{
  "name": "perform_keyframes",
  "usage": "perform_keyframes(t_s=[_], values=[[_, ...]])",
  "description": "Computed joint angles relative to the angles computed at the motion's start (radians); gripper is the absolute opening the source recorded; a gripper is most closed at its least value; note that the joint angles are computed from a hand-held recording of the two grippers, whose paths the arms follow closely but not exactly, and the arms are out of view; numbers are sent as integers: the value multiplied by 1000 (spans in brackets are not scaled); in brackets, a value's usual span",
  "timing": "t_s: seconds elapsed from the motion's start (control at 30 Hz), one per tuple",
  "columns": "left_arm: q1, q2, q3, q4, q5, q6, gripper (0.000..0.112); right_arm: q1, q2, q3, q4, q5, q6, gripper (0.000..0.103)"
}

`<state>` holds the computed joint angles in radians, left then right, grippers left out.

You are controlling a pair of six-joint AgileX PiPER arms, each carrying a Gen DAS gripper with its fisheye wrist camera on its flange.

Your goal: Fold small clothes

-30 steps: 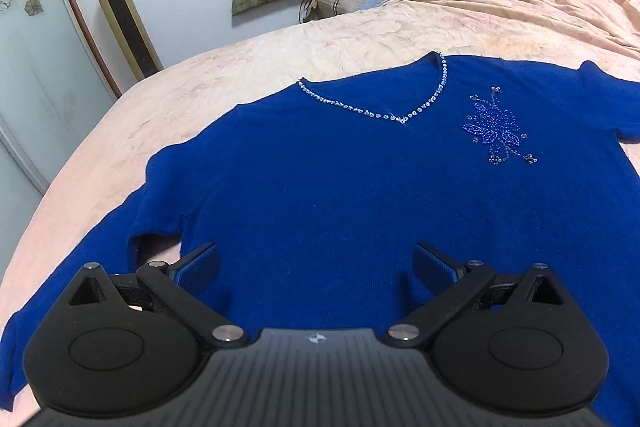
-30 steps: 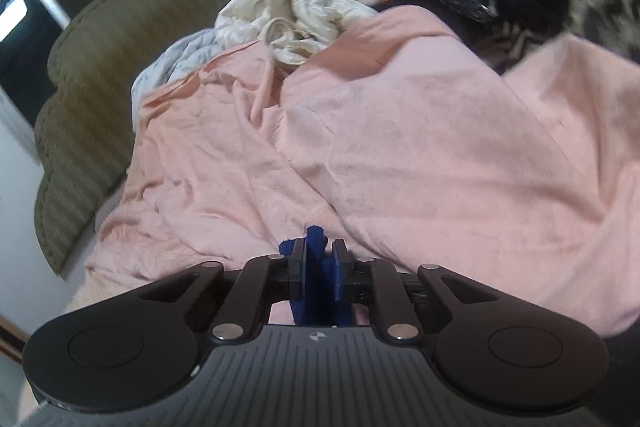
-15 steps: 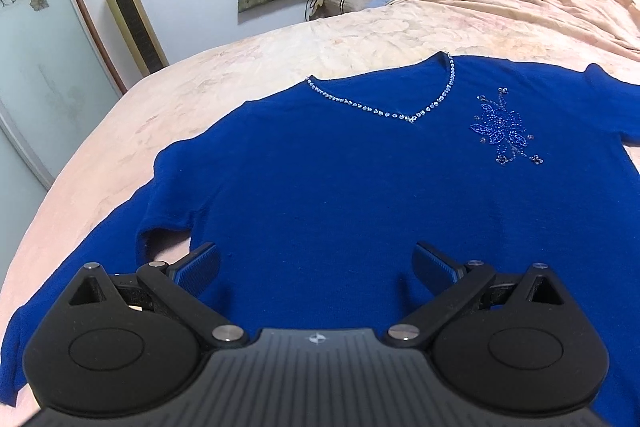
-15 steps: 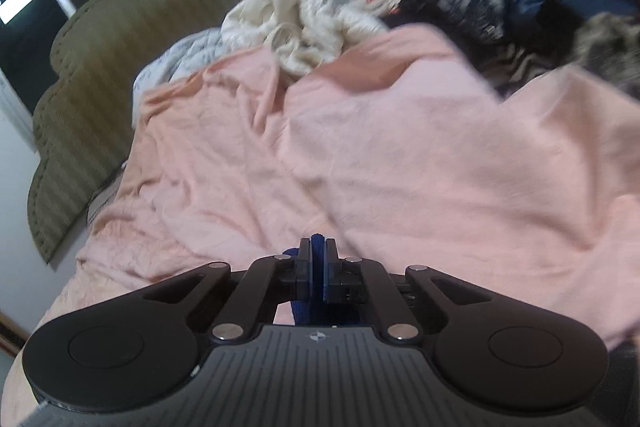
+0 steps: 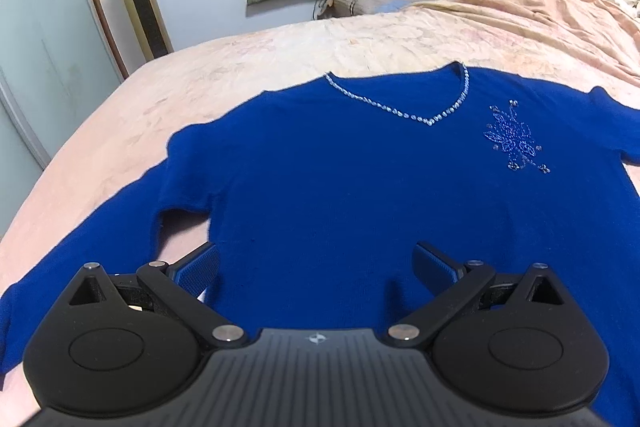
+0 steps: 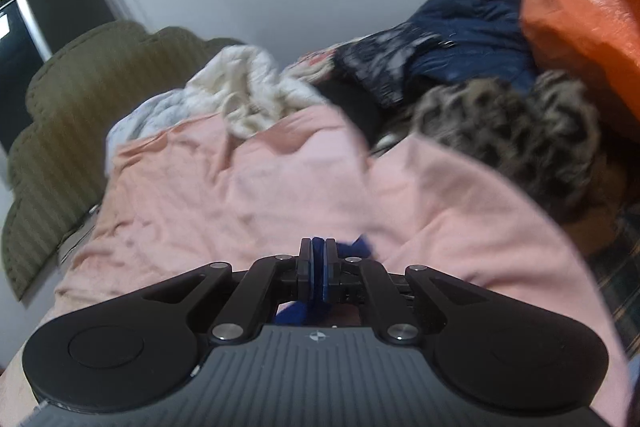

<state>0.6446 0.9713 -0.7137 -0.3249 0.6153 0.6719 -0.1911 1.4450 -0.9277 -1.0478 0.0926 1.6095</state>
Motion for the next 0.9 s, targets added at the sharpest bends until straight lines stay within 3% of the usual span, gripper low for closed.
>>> perform_keyframes(t_s=[0.1,0.27,0.37,0.57,0.73,0.8,0.9], values=[[78,-4,-1,-92,15,112,103,154,5,-35,-245,95,229,7],[197,26,-13,-205,66,253,103,469,101,-204,-315,197,233,7],[248,38,-16,-242,90,309,103,648,224,-361,-309,202,191,7],[353,67,-28,-321,116,419,103,900,601,-838,244,178,-382,6],[419,111,-45,-355,135,464,103,1027,921,-1299,734,353,-861,6],[432,130,-50,-358,135,465,103,1055,1010,-1440,814,421,-923,6],[450,162,-66,-363,142,464,103,1093,1061,-1520,856,455,-940,7]])
